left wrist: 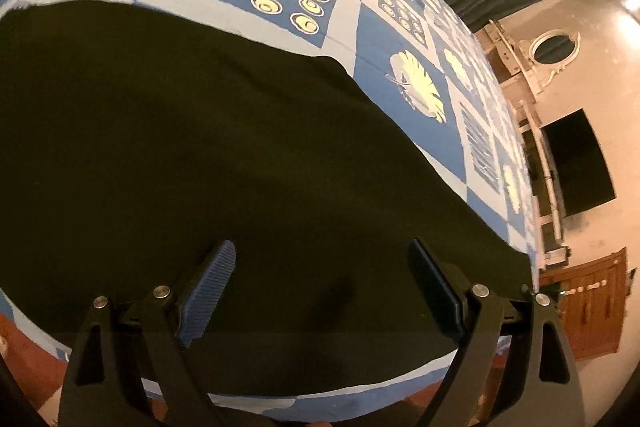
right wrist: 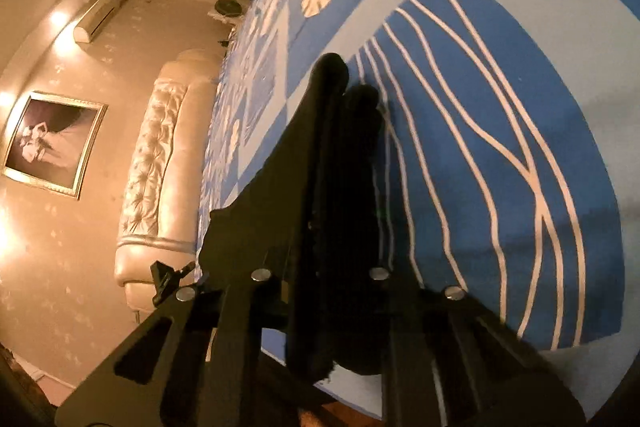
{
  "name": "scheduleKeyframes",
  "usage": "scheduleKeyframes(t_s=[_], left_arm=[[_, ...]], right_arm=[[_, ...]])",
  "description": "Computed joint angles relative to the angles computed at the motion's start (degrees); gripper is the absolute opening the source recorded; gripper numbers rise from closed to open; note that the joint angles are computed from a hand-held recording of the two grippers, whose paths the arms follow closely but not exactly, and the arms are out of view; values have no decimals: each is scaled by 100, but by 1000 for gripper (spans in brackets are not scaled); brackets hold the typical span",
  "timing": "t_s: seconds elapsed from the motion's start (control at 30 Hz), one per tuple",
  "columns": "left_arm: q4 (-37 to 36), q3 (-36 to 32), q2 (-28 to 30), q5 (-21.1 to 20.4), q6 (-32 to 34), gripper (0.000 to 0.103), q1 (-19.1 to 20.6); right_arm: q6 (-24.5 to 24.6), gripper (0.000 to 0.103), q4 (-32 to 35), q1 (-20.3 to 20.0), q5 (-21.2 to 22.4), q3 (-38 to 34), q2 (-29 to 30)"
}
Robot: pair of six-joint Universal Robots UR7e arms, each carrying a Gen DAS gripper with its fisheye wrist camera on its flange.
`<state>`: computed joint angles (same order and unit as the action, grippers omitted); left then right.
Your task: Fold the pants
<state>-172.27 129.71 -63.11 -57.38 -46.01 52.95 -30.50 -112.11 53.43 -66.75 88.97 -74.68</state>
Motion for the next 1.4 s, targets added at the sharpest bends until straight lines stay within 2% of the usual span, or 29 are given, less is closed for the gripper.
scheduleKeyframes(t_s=[0.1, 0.2, 0.27, 0.37, 0.53, 0.67, 0.83, 0.9, 1.1, 1.4], left_arm=[[-175, 35, -16, -270, 165, 90, 130], [155, -42, -30, -261, 458, 91, 87], [598, -142, -67, -149, 535, 91, -1], [1016, -166, -115, 261, 284, 91, -199], [884, 75, -352, 422, 20, 91, -370], [852, 198, -510, 249, -74, 91, -364], [1071, 165, -472, 228, -275, 91, -304], [1008, 179, -465, 318, -248, 91, -336], [1223, 229, -518, 1209, -186, 91, -625], [565, 382, -612, 1168, -257, 91, -502]], right_arm=[[79, 12, -302, -10, -18, 218, -147], [233, 12, -619, -2, 25, 460, -339], [323, 12, -780, 23, 60, 591, -460], [484, 11, -956, 124, 161, 765, -673], [595, 11, -987, 416, 120, 899, -960], [755, 11, -1127, 807, 42, 1044, -1185], [811, 11, -1305, 1254, 0, 1245, -1377], [895, 11, -1467, 1498, -93, 1358, -1410], [1068, 11, -2022, 2229, -635, 1668, -1281], [1326, 11, -2683, 3154, -1381, 1955, -760]])
